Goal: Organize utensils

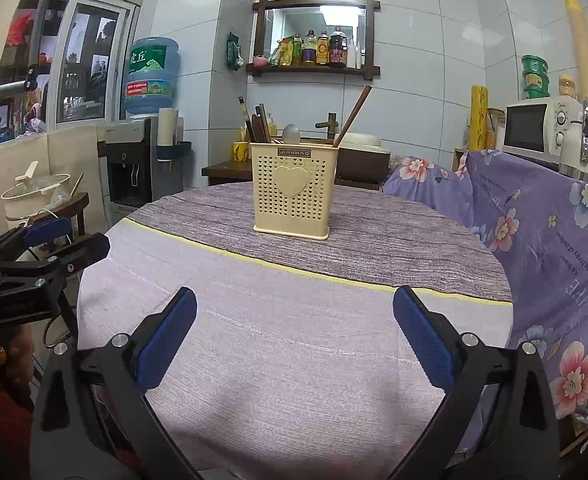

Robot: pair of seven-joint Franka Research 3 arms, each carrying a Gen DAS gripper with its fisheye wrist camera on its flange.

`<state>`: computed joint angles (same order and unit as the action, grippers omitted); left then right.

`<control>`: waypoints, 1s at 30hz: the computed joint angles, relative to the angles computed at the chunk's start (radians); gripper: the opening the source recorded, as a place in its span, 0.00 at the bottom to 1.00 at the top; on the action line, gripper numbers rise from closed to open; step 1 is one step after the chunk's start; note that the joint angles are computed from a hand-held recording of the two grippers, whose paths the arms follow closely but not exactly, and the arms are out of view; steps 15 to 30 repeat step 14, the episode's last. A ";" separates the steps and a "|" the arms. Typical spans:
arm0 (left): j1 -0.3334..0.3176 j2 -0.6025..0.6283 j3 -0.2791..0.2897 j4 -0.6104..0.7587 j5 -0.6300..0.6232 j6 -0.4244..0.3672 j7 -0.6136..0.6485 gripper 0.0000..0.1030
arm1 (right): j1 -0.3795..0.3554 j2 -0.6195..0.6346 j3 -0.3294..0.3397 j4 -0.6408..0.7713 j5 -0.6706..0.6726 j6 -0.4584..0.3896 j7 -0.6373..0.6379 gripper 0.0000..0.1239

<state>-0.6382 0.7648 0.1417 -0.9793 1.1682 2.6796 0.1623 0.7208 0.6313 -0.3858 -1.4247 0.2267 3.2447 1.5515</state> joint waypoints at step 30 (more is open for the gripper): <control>0.007 0.013 -0.013 0.021 -0.048 -0.012 0.042 0.95 | -0.010 -0.002 0.015 -0.008 0.007 0.002 -0.006 0.78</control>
